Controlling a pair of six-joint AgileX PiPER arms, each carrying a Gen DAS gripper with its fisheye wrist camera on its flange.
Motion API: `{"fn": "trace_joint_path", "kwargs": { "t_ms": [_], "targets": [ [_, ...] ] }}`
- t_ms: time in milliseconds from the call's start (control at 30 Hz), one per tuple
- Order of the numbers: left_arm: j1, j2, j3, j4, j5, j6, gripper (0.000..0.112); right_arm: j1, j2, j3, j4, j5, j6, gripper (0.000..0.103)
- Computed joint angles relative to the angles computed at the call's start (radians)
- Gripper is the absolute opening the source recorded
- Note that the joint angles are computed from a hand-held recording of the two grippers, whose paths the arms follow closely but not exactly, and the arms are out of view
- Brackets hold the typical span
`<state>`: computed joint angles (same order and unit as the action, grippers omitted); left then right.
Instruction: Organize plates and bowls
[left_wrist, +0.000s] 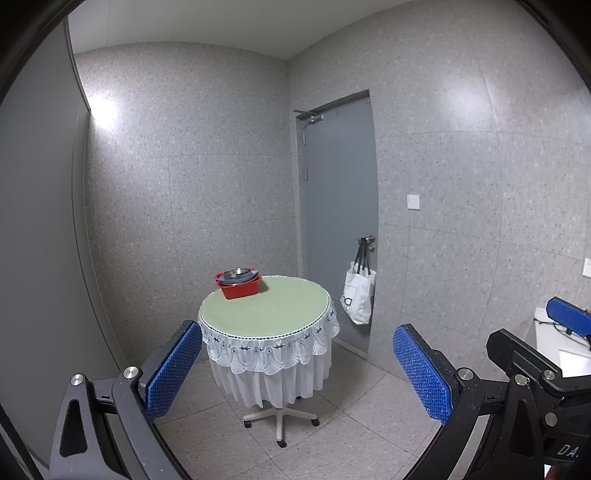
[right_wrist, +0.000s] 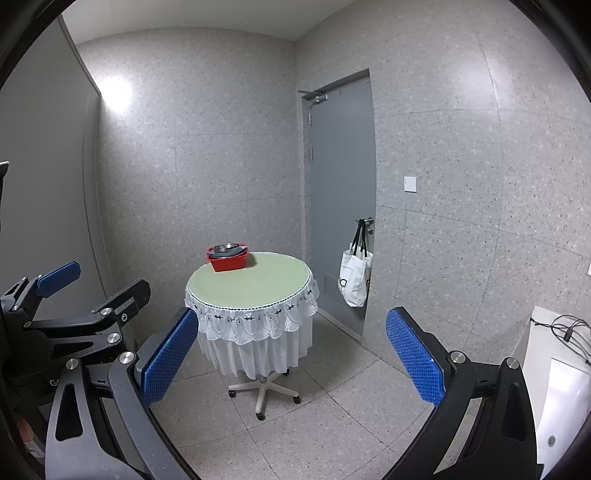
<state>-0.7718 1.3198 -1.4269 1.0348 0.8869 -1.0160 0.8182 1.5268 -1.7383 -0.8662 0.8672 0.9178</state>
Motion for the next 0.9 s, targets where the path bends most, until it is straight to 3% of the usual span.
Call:
{"fn": "trace_joint_path", "kwargs": {
  "t_ms": [900],
  "targets": [
    [0.086,0.049,0.019,0.000,-0.112,-0.027,0.103,-0.052,-0.008,0.012,0.067,-0.039,-0.056,0.103]
  ]
}}
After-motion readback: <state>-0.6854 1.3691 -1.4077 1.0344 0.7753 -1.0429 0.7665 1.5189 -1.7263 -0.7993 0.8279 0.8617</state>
